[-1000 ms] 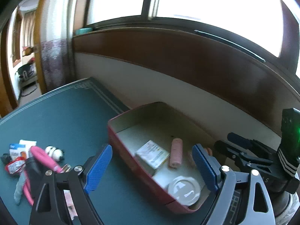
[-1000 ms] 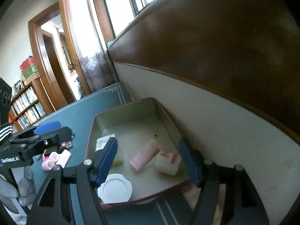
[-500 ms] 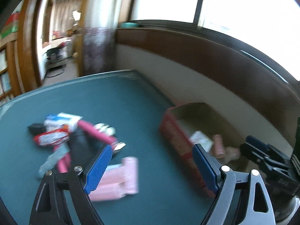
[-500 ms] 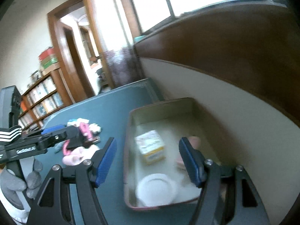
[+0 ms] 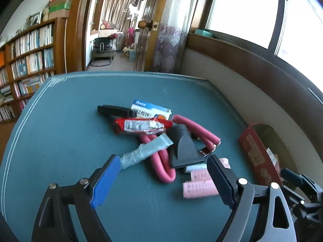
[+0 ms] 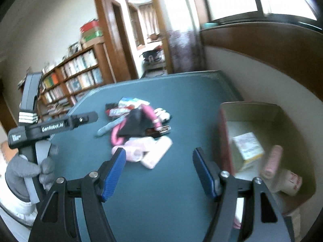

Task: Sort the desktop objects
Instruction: 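Return both tools to the pile and grasp two pink curlers with the left tool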

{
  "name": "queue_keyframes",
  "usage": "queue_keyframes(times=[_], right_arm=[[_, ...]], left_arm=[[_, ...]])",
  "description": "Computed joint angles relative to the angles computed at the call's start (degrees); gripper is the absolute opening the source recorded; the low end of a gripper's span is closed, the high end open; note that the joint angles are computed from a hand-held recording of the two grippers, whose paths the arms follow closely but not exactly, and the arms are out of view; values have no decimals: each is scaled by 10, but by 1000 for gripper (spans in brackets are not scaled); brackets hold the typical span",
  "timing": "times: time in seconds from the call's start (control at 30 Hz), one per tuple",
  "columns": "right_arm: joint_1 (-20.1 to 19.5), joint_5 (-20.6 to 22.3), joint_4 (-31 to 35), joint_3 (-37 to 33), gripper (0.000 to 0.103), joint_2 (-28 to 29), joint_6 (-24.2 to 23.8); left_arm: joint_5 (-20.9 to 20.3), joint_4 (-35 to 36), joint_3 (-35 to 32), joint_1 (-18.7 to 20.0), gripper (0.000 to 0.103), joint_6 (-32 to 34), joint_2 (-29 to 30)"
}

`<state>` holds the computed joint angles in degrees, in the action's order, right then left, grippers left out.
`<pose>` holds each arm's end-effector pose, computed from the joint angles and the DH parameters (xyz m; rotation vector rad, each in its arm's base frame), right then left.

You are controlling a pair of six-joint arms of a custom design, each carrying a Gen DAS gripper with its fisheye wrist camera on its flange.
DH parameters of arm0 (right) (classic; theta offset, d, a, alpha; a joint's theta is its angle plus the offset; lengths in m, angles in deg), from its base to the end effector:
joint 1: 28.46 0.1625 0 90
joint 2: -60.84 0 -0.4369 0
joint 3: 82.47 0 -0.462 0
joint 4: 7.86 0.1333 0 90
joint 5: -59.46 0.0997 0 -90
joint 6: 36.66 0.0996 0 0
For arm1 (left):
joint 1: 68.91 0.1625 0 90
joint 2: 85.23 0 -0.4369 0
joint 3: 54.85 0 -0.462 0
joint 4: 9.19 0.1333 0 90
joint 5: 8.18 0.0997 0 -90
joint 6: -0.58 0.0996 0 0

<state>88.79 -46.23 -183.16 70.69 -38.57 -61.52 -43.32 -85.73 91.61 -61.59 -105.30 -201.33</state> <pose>0.2488 -0.2508 0.1914 1.1225 -2.5420 0.7922 -0.2094 -0.2434 0.2109 0.0075 2.2348 -1.1979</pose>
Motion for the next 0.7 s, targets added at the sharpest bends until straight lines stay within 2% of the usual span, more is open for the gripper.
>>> queue_keyframes(times=[0.13, 0.23, 0.4, 0.57, 0.7], right_arm=[[10, -11, -4, -5, 73, 30, 7], [15, -17, -5, -4, 73, 36, 17], [11, -18, -15, -2, 72, 26, 24], [-9, -5, -14, 2, 72, 6, 29], [-26, 11, -8, 5, 72, -10, 34]], left_arm=[[-9, -28, 16, 0, 89, 27, -11], [-16, -94, 28, 4, 89, 71, -1], [-24, -241, 41, 27, 89, 183, 53], [-42, -351, 44, 51, 89, 253, 110], [-46, -399, 40, 71, 89, 286, 152]])
